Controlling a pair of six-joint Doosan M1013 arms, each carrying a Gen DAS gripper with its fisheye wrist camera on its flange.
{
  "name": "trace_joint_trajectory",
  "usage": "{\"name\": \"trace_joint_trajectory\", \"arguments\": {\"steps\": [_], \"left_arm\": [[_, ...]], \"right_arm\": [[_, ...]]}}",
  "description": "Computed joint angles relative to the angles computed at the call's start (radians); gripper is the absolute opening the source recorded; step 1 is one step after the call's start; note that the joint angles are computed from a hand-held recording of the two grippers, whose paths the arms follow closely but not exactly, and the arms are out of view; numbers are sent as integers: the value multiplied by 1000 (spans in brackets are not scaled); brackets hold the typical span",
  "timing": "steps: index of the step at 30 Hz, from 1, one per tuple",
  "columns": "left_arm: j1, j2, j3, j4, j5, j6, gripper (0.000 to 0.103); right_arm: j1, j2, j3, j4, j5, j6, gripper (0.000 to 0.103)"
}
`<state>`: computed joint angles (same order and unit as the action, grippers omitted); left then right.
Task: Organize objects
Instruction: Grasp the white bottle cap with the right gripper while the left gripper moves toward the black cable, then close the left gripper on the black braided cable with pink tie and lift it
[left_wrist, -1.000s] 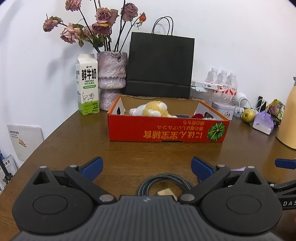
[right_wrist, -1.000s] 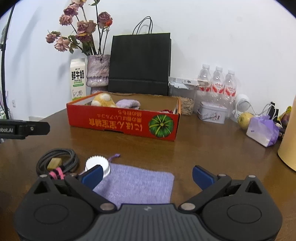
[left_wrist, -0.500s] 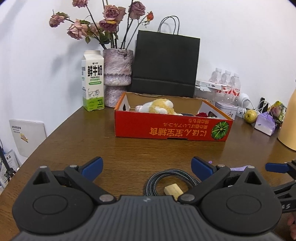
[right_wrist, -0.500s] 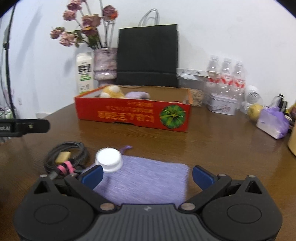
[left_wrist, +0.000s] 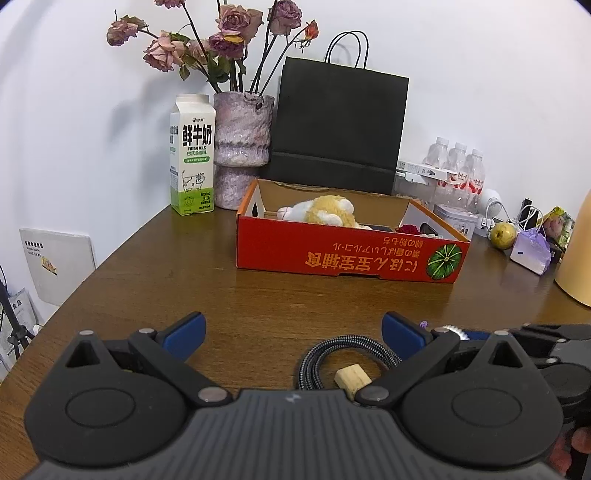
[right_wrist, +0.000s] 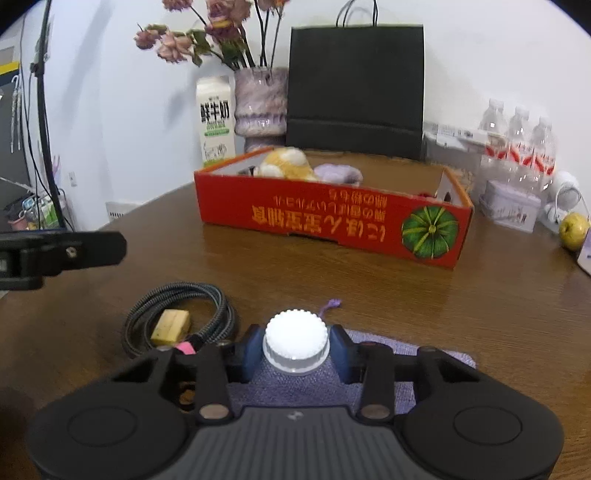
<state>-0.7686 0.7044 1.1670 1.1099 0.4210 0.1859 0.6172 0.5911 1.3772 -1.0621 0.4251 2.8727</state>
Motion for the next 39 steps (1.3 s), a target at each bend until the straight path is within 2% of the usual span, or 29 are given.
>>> {"name": "trace_joint_trajectory", "arguments": {"steps": [2, 4, 9, 14, 24, 31, 34, 39], "left_arm": [[3, 1, -2, -34, -5, 25, 103], [5, 3, -7, -68, -5, 54, 103], [9, 14, -27, -223, -7, 221, 103], [10, 21, -35, -324, -18, 330, 103], [-4, 43, -84, -489, 46, 488, 103], [-14, 75, -145, -526, 122, 515, 103], [-18, 95, -185, -538, 181, 541, 103], [-7, 137, -276, -661, 267, 659, 103]], "right_arm": [[7, -12, 30, -168, -3, 171, 39], [17, -21, 50, -281, 35, 275, 39], [29, -44, 95, -433, 117, 421, 39], [24, -63, 132, -476, 156, 472, 39], [4, -101, 196, -507, 168, 530, 39], [-1, -102, 199, -514, 167, 552, 39], [0, -101, 197, -512, 166, 547, 39], [2, -99, 194, -514, 163, 540, 39]]}}
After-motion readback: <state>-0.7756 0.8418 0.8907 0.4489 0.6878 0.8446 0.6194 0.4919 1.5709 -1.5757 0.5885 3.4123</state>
